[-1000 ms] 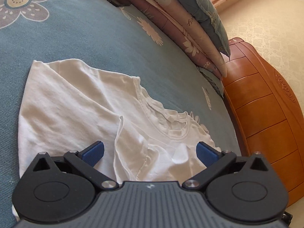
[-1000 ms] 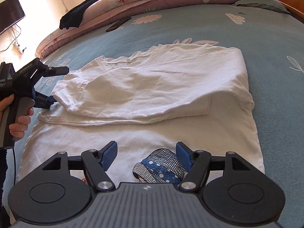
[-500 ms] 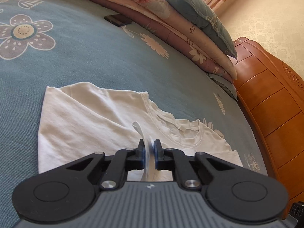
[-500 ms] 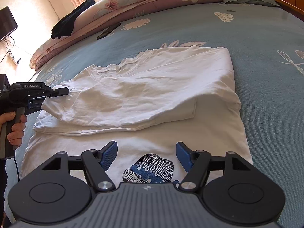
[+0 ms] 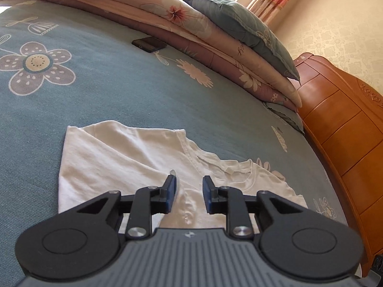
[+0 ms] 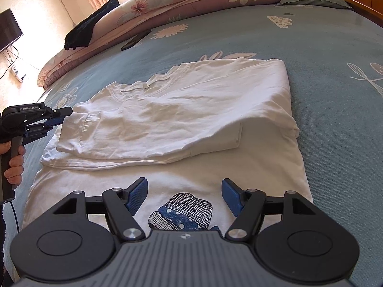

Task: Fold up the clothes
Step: 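Lower the left gripper onto the shirt edge and close it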

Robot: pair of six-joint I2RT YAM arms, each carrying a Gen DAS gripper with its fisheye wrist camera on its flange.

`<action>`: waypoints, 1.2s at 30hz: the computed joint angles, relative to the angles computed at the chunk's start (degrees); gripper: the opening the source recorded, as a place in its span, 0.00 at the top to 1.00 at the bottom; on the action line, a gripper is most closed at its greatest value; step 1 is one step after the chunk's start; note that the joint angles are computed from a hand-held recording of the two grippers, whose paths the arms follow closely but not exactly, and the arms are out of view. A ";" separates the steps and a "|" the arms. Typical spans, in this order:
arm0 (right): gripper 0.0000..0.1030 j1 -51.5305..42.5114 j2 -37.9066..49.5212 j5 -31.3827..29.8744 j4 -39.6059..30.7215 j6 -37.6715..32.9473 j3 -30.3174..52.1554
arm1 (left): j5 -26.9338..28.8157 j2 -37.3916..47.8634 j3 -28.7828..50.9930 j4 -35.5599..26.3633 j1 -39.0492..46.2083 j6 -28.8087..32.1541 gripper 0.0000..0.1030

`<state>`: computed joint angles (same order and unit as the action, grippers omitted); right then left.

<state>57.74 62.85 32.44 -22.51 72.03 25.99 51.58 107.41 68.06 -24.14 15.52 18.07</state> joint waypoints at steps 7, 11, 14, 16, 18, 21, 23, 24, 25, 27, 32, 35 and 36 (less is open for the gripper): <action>0.29 0.19 0.17 0.15 0.21 -0.29 -0.18 | 3.87 -1.35 -3.71 1.92 -6.09 -3.15 0.54; 0.29 0.07 -0.33 -0.08 0.30 -0.38 -0.43 | 1.22 -3.96 -6.71 5.96 -4.40 -1.39 0.48; 0.29 0.22 -0.38 -0.07 -0.01 -0.21 -0.36 | -2.42 -4.67 -8.72 10.01 -1.90 -1.33 0.30; 0.28 0.39 -0.28 0.01 -0.34 -0.13 -0.18 | -2.42 -3.20 -8.18 10.07 0.51 -1.30 0.28; 0.27 0.55 -0.19 0.06 -0.30 0.02 -0.15 | -2.59 -0.92 -6.65 8.56 2.31 -1.92 0.28; 0.26 0.77 -0.01 0.20 -0.22 0.05 -0.19 | -2.67 1.48 -5.45 7.79 4.01 -3.32 0.28; 0.26 0.67 -0.43 0.13 -0.01 -0.07 -0.57 | -0.82 3.03 -3.76 5.15 4.67 -2.75 0.28; 0.26 0.59 -0.64 0.05 0.14 -0.02 -0.75 | -0.34 3.75 -2.67 3.29 4.64 -2.21 0.28; 0.26 0.52 -0.79 -0.02 0.25 0.04 -0.87 | -0.49 4.14 -1.98 2.28 4.25 -2.07 0.28; 0.26 0.42 -0.91 -0.11 0.38 0.07 -0.97 | -0.88 4.88 -0.72 0.50 3.46 -1.79 0.30; 0.26 0.76 -0.50 0.13 -0.09 0.06 -0.56 | -6.59 2.10 -3.55 3.65 1.14 0.81 1.00; 0.26 0.63 -0.86 0.03 -0.10 0.11 -0.69 | -10.34 -2.59 -8.31 8.73 0.29 2.60 1.00; 0.26 0.56 -1.09 -0.02 -0.04 0.22 -0.82 | -10.63 -4.23 -9.70 10.44 0.44 2.53 1.00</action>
<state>58.30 61.75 32.42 -22.55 72.25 25.17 40.94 103.17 58.36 -13.70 15.96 20.60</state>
